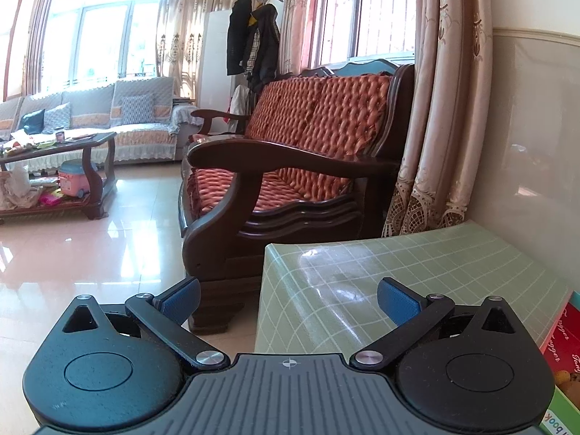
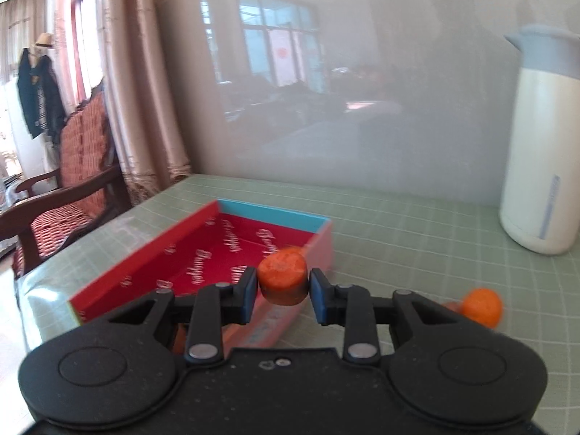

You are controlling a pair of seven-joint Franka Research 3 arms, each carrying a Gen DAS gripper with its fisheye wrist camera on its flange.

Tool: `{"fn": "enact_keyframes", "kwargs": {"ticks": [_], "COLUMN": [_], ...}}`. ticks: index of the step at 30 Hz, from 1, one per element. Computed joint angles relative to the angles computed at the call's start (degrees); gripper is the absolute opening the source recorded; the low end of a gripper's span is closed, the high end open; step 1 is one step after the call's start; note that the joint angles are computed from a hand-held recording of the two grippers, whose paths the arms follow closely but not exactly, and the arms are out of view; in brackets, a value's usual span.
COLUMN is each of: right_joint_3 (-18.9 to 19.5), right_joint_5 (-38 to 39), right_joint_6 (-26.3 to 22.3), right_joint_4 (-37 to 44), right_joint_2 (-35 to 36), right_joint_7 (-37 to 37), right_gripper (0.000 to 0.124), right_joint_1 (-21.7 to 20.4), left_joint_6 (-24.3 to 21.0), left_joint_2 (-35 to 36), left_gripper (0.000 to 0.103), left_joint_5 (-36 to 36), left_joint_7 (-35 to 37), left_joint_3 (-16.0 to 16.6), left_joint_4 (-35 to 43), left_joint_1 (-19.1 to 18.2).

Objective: Organize fruits
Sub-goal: 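Carry the orange piece with the right tool into the box and release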

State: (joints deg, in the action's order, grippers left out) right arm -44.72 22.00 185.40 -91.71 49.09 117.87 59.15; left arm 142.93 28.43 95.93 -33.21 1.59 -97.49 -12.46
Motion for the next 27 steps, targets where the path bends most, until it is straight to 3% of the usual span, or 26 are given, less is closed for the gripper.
{"fn": "enact_keyframes", "kwargs": {"ticks": [7, 16, 22, 27], "right_joint_3": [6.6, 7.5, 4.4, -1.9], "right_joint_5": [-4.0, -12.2, -16.1, -16.1], "right_joint_6": [-2.2, -8.1, -6.9, -3.8], "right_joint_4": [6.8, 13.1, 10.1, 3.0], "right_joint_2": [0.9, 3.8, 2.9, 1.1], "right_joint_7": [-2.1, 1.0, 6.3, 9.6], "right_gripper": [0.03, 0.03, 0.035, 0.045], "right_joint_1": [-4.4, -5.6, -3.1, 2.5], "left_joint_6": [2.0, 3.4, 3.9, 4.3], "left_joint_2": [1.8, 1.4, 1.5, 1.9], "left_gripper": [0.103, 0.103, 0.103, 0.103], "left_joint_5": [-6.3, -6.9, -6.8, -6.4], "left_joint_7": [5.6, 4.9, 5.5, 6.6], "left_joint_3": [0.1, 1.6, 1.4, 1.2], "left_joint_4": [2.1, 1.4, 1.8, 2.6], "left_joint_1": [1.1, 0.5, 0.4, -0.6]}}
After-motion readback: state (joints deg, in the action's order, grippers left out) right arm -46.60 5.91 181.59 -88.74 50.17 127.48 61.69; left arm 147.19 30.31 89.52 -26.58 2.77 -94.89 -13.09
